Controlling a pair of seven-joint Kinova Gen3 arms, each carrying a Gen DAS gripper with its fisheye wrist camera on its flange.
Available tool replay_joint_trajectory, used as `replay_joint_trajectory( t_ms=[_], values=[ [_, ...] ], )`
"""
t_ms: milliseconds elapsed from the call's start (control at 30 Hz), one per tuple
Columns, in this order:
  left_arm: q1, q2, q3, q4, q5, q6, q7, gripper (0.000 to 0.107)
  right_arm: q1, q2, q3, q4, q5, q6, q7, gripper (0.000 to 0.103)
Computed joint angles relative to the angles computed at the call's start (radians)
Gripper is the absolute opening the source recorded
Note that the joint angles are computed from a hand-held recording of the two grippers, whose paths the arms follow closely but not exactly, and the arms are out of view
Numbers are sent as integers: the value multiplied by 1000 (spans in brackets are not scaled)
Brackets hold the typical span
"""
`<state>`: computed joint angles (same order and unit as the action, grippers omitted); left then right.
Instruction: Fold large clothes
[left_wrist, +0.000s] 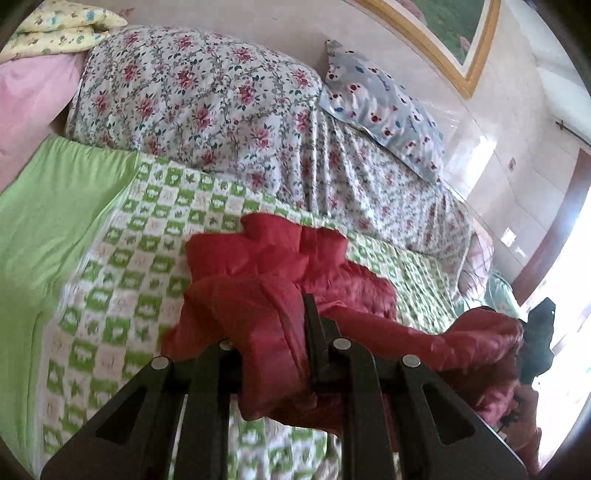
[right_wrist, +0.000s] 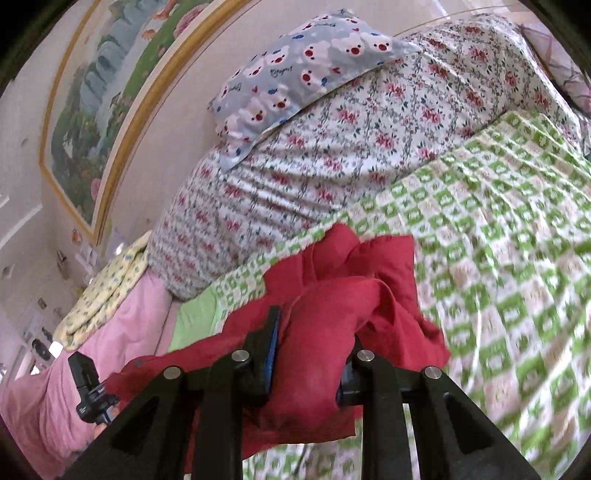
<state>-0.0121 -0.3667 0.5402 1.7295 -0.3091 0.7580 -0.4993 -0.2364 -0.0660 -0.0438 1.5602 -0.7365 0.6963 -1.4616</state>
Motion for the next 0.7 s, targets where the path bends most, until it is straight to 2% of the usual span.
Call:
replay_joint_trajectory(
  t_ms=[233,600,700],
  values=[
    [-9,72,-34,-18,-39,-46,32,15,11,110,-37,-98,42,-43,-49,22],
    [92,222,-154,-100,-111,-32,37,15,64,242,-96,-196,49,-71,-85,23],
    [118,288,-201,-150,-113,-10,12,16,54,287,-96,-240,108,-79,-155,23]
  ],
)
